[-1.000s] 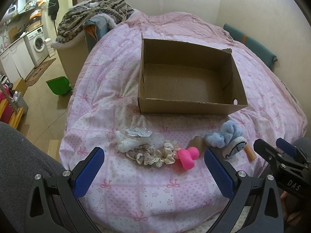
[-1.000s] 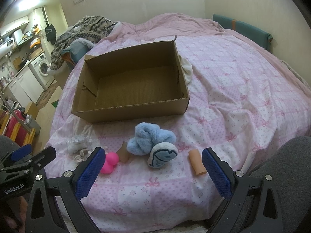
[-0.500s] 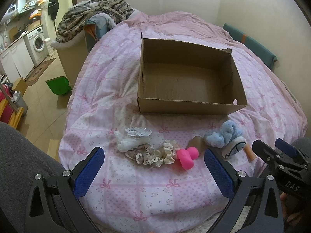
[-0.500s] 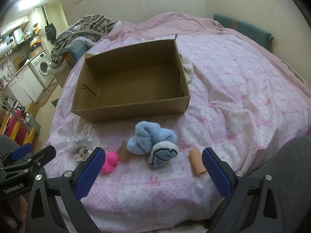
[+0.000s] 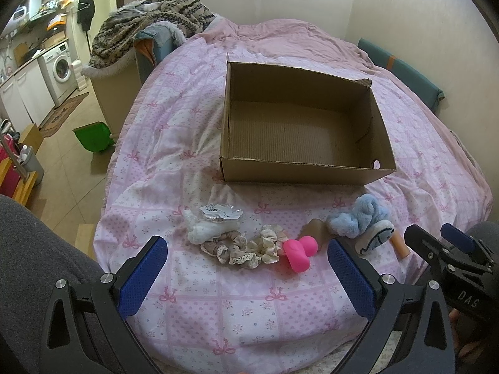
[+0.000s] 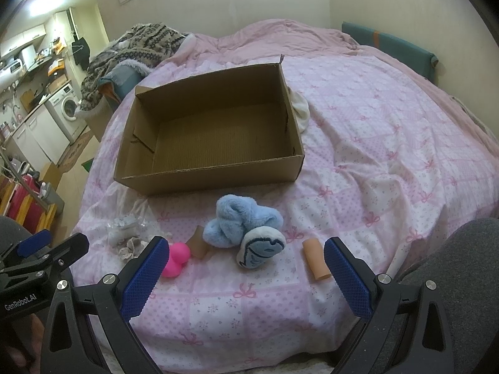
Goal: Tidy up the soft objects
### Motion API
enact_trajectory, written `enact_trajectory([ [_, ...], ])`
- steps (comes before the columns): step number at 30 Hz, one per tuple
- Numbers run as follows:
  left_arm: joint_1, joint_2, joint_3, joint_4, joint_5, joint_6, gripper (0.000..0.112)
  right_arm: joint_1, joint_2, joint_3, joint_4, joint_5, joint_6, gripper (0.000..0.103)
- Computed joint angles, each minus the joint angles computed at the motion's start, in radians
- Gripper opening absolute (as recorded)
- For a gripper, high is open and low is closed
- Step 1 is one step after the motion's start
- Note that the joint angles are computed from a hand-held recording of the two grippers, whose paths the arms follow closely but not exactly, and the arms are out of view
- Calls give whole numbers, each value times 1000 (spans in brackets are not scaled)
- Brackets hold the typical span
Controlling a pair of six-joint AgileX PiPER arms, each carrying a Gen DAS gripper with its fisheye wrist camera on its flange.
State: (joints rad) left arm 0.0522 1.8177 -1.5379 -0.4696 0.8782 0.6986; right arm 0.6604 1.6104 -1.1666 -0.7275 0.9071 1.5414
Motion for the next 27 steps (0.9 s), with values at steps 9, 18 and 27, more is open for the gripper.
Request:
enact_trajectory([
  [9, -6, 1, -3, 10, -1, -15, 103, -113, -30, -3, 182, -49, -154, 103],
  [18, -11, 27, -39, 37, 27, -66, 103, -467, 14, 24, 754, -92, -639, 80],
  [27, -5, 74, -104, 76, 68, -138, 103, -486, 180, -3, 776, -65, -672, 30],
])
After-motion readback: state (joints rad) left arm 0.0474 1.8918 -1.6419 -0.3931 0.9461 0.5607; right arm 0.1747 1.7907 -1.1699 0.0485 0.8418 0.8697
